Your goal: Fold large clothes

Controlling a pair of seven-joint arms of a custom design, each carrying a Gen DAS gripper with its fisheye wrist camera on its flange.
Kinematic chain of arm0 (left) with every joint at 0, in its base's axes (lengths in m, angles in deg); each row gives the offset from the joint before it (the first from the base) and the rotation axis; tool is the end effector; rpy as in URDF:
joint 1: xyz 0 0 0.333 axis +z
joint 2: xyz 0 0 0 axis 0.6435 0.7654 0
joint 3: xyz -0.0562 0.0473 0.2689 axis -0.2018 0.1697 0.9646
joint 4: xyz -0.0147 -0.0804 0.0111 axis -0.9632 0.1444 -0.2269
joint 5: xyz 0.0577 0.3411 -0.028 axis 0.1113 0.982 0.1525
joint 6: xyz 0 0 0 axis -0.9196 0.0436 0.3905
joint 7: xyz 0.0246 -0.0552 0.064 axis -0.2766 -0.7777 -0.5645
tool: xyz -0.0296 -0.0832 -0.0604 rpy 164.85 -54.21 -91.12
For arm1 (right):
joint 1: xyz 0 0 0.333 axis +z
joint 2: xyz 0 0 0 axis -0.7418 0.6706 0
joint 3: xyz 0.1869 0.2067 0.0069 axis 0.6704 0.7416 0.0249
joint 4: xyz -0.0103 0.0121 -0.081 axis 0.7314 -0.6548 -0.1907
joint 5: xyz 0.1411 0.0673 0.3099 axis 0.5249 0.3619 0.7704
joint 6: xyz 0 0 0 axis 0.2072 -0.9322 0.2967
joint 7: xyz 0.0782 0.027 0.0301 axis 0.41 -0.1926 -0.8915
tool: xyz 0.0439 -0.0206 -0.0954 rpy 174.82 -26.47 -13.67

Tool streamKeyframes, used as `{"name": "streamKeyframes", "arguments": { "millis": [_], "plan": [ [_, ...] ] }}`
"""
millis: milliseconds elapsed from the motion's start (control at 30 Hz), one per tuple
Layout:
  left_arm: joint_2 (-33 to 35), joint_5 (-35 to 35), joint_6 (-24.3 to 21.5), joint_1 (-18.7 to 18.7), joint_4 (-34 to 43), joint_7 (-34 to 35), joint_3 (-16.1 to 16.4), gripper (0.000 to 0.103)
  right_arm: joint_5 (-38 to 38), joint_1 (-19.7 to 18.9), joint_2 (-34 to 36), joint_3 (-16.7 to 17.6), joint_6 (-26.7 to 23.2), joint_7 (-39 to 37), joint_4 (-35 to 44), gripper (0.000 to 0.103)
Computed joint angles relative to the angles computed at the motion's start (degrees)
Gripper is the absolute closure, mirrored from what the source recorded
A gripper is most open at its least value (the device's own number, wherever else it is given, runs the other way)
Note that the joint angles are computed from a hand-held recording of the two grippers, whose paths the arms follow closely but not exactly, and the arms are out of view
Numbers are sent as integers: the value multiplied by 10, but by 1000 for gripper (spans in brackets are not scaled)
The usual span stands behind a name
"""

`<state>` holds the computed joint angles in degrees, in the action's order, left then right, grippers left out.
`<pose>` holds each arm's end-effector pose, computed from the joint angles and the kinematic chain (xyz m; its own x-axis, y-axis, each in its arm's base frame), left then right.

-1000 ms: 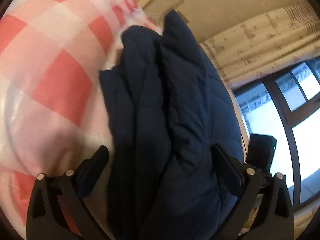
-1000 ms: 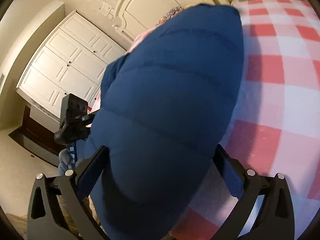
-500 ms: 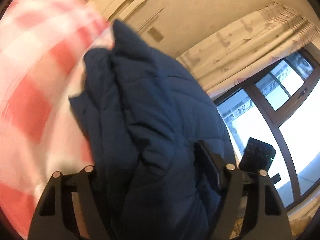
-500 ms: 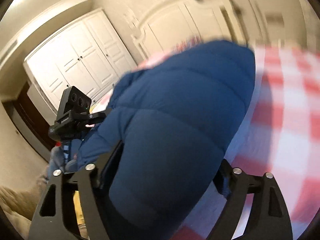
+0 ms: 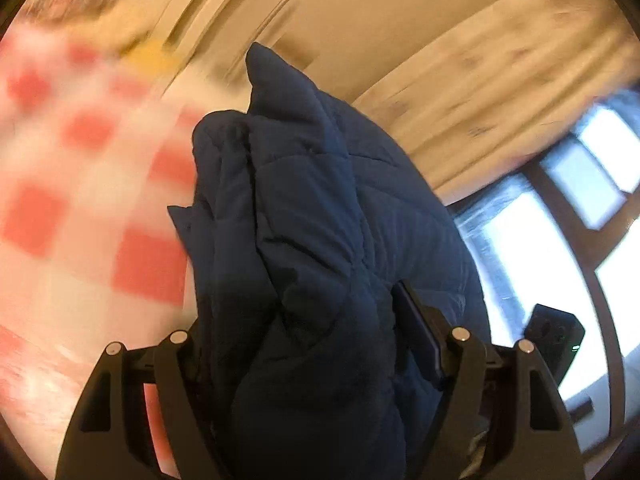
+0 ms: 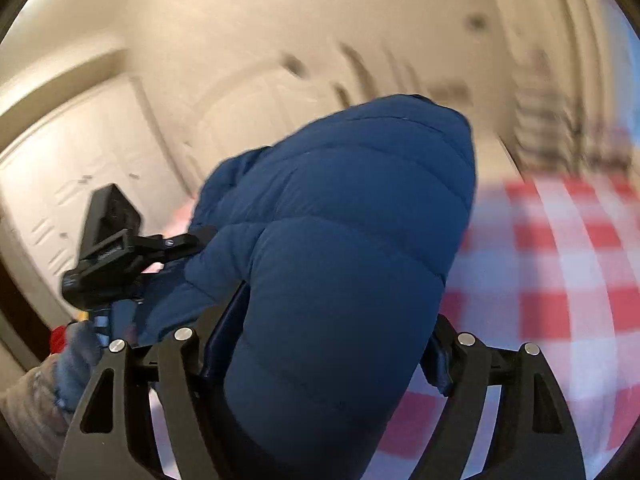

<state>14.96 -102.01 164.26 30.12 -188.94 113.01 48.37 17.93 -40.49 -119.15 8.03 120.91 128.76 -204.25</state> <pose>0.5037 -0.2038 0.4775 -0.4459 -0.6233 0.6424 -0.8554 0.0852 -0.5110 0.3332 0.2182 0.4823 -0.0409 -0.9141 -0.4034 -0.6234 0.3389 -0.7047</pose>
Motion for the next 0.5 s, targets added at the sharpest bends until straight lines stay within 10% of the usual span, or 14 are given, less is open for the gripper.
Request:
{"name": "streamKeyframes", "arguments": {
  "millis": [100,267,367,500],
  "plan": [
    [4,-54,59,-2,-27,44,-25,16,-9,24,13,-34,-2,47,-17,19],
    [-13,-8,71,-6,-32,16,-22,14,-71,-68,-43,152,-266,123,98,14],
    [-33,14,129,-20,-55,10,-30,9,-139,-70,-6,213,-296,132,156,12],
    [-78,126,216,-36,-95,-80,-41,6,-180,-45,86,275,-468,74,221,9]
  ]
}}
